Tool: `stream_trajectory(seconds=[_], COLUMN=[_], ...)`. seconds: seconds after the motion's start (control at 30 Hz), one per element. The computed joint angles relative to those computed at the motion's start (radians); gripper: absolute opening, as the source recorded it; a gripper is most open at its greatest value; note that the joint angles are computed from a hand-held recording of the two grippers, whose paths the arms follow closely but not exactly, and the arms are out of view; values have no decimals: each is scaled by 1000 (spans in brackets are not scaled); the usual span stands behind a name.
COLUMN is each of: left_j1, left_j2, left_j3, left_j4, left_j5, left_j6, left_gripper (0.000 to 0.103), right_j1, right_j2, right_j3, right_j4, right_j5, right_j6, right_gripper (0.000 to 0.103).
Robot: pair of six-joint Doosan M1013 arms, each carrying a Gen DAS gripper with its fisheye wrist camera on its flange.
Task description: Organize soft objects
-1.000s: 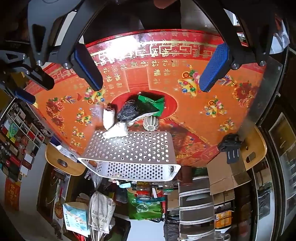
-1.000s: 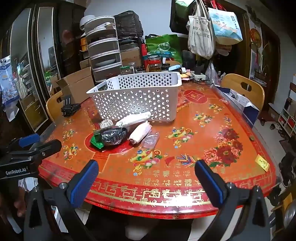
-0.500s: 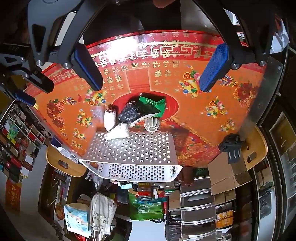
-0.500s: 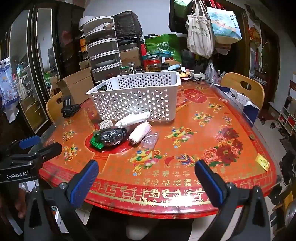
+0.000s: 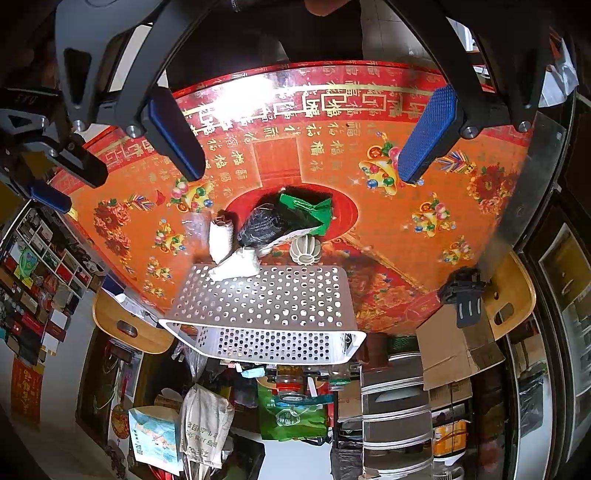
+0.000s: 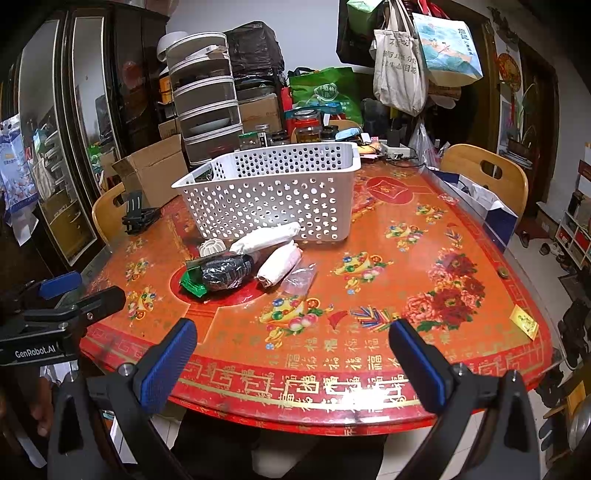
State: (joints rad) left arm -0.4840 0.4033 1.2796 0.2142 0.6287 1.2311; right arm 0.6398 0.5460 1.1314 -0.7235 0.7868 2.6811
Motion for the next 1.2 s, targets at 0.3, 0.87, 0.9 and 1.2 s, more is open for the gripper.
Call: stream_trajectory(seconds=[0.3, 0.87, 0.9, 1.2], left_j1=[0, -4, -3, -7], left_j2=[0, -2, -1, -2], left_j3=[1, 8, 6, 12], left_j4=[0, 0, -2, -3], left_j5=[-1, -7, -6, -6], left_j6=[-2, -3, -1, 1], left_gripper=[103, 103, 103, 103], right_j1=[-1, 0, 0, 0], right_j2=[-1, -1, -1, -1], right_j3=[0, 0, 0, -1], right_j4=[0, 4, 4, 5], right_j5=[-2, 0, 0, 1], right_j6=[0, -4, -4, -5], right_gripper=[103, 103, 103, 103])
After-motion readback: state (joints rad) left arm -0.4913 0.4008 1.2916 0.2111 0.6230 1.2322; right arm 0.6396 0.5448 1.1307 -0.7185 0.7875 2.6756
